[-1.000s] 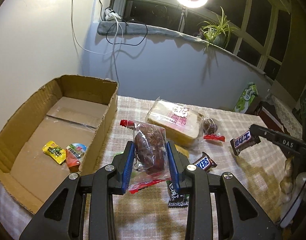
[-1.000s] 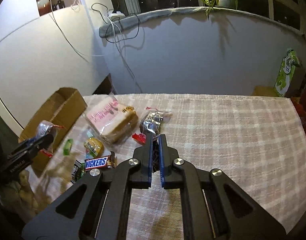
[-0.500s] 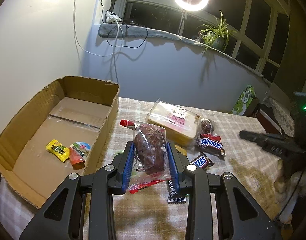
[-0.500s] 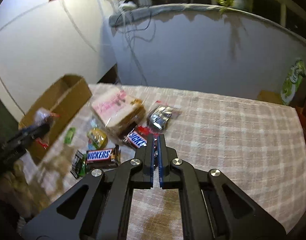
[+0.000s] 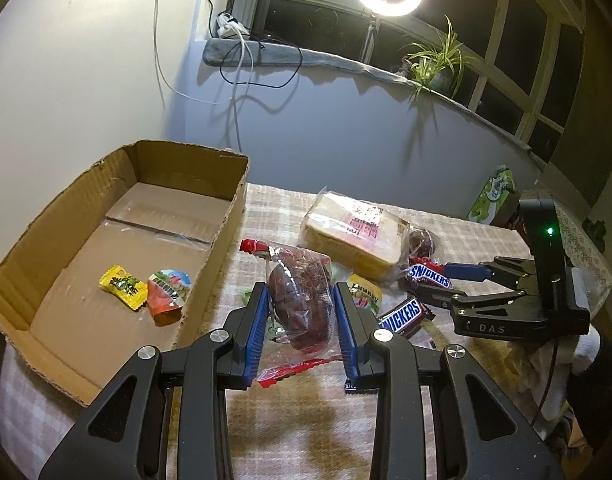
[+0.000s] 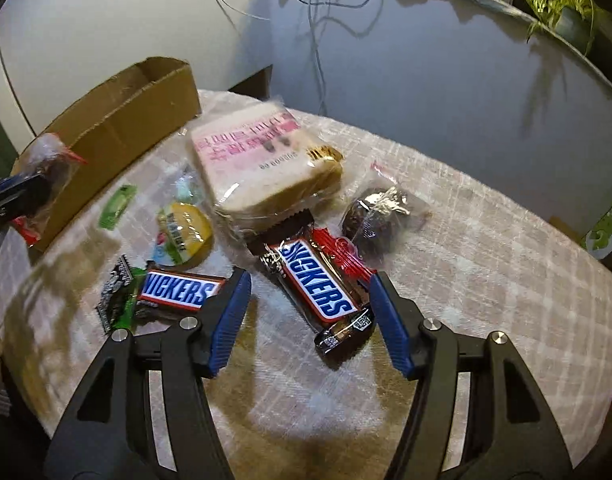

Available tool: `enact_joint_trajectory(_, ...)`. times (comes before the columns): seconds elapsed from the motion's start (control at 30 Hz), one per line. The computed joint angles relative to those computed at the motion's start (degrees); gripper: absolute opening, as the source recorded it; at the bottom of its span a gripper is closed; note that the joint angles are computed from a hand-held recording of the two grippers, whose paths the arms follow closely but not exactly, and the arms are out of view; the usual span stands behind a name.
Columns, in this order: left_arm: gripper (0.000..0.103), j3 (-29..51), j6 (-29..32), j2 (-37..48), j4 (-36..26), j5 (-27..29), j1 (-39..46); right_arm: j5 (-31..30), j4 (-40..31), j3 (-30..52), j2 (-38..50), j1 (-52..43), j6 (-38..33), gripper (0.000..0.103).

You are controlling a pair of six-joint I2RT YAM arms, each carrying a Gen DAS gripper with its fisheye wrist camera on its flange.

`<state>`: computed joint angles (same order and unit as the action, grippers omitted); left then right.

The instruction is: Organize snacks

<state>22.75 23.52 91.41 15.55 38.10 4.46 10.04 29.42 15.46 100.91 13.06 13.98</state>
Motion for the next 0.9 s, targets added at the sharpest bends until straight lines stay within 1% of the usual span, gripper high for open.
enact_joint_trajectory(0.13, 0.031, 0.17, 0.11, 0.54, -0.01, -0.17, -0.47, -5.69, -1.04, -1.61, -3.4, -0.68, 0.58, 0.063)
enact_joint_trajectory(0.2, 0.031, 0.17, -0.12, 0.92, 0.36, -0.32, -0.93, -7.41, -1.62, -2.02, -4.38, -0.85, 0.86, 0.06)
enact_joint_trajectory(0.27, 0.031, 0.23, -0.09, 1.3, 0.39, -0.36, -1.35, -6.29, -1.79, -1.68, -3.96, -0.3, 0.66, 0.055)
enact_joint_trajectory(0.33, 0.031, 0.05, 0.18, 1.33, 0.31, -0.29, -1.43, -5.22, -1.66, -0.65, -2.34, -0.51, 0.31, 0.044)
enact_joint_trajectory(0.43, 0.031, 0.17, 0.72, 1.26, -0.52, 0.0, -1.11, -5.38, -1.13, 1.78, 1.6, -1.41, -0.55, 0.041)
enact_joint_trajectory(0.5, 0.031, 0.3, 1.0, 1.08, -1.03, 0.09, -0.8, -2.58, -0.12, 2.8, 3.72, 0.29, -1.38, 0.041)
enact_joint_trajectory(0.57, 0.031, 0.2, 1.54, 0.4, -1.96, 0.65, -0.1, 0.7, -1.23, 3.81, 4.29, 2.62, -1.34, 0.036)
enact_joint_trajectory(0.6, 0.031, 0.15, 1.78, -0.04, -2.42, 0.98, 0.23, 1.11, -1.49, 3.75, 4.01, 2.93, -1.08, 0.03)
enact_joint_trajectory(0.63, 0.031, 0.05, 2.02, -0.54, -2.83, 1.27, 0.54, 1.04, -1.81, 3.39, 3.31, 3.06, -0.6, 0.03)
enact_joint_trajectory(0.73, 0.031, 0.28, 2.9, -1.73, -4.58, 2.2, 1.6, 1.79, -2.15, 1.38, 0.1, 3.98, 0.93, 0.029)
enact_joint_trajectory(0.9, 0.031, 0.26, 4.98, -4.31, -7.77, 4.43, 4.82, 4.11, -6.08, -1.5, -8.94, 6.86, 4.26, 0.029)
